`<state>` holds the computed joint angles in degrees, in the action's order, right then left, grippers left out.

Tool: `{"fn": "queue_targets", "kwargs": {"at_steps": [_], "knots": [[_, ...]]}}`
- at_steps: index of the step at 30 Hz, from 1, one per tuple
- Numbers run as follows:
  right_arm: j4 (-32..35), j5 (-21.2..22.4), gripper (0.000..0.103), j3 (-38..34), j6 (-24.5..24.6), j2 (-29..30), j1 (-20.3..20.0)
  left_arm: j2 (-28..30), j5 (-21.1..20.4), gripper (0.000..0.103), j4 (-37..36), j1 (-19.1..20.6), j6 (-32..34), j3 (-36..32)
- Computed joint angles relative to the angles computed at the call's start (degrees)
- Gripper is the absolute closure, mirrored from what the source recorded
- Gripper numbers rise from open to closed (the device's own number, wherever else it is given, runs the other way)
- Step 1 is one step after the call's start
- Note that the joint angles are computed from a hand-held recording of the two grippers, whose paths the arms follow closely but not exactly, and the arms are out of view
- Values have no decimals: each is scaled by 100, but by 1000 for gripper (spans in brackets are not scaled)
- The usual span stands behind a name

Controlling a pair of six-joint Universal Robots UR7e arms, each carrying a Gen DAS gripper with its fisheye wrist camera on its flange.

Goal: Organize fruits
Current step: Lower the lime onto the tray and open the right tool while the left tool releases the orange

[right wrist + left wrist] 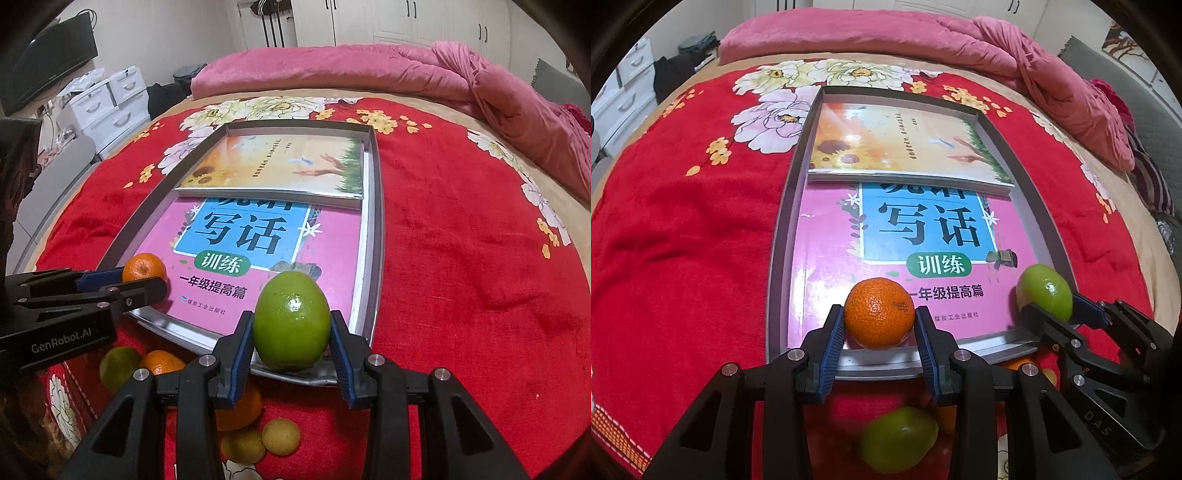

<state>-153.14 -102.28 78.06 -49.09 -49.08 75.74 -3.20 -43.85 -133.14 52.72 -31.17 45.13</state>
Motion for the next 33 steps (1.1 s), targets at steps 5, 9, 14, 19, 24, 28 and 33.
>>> {"fn": "queue_targets", "kwargs": {"at_steps": [5, 9, 14, 19, 24, 28, 33], "knots": [[-46, 92, 62, 59, -39, -42, 0, 0, -26, 63, -27, 5, 5, 3], [-100, 254, 58, 112, -68, -98, -9, -5, -65, 63, -35, 9, 13, 7], [-134, 452, 47, 163, -44, -170, -34, -32, -68, 61, -150, -5, 79, 73], [-165, 513, 46, 199, 3, -215, -54, -101, -80, 55, -315, -33, 158, 191], [-257, 591, 46, 244, 5, -263, -72, -156, -70, 50, -354, -58, 125, 275], [-320, 682, 42, 288, 19, -315, -88, -245, -37, 46, -517, -103, 173, 443], [-412, 787, 39, 340, 34, -364, -97, -361, -13, 39, -701, -161, 211, 616]]}}
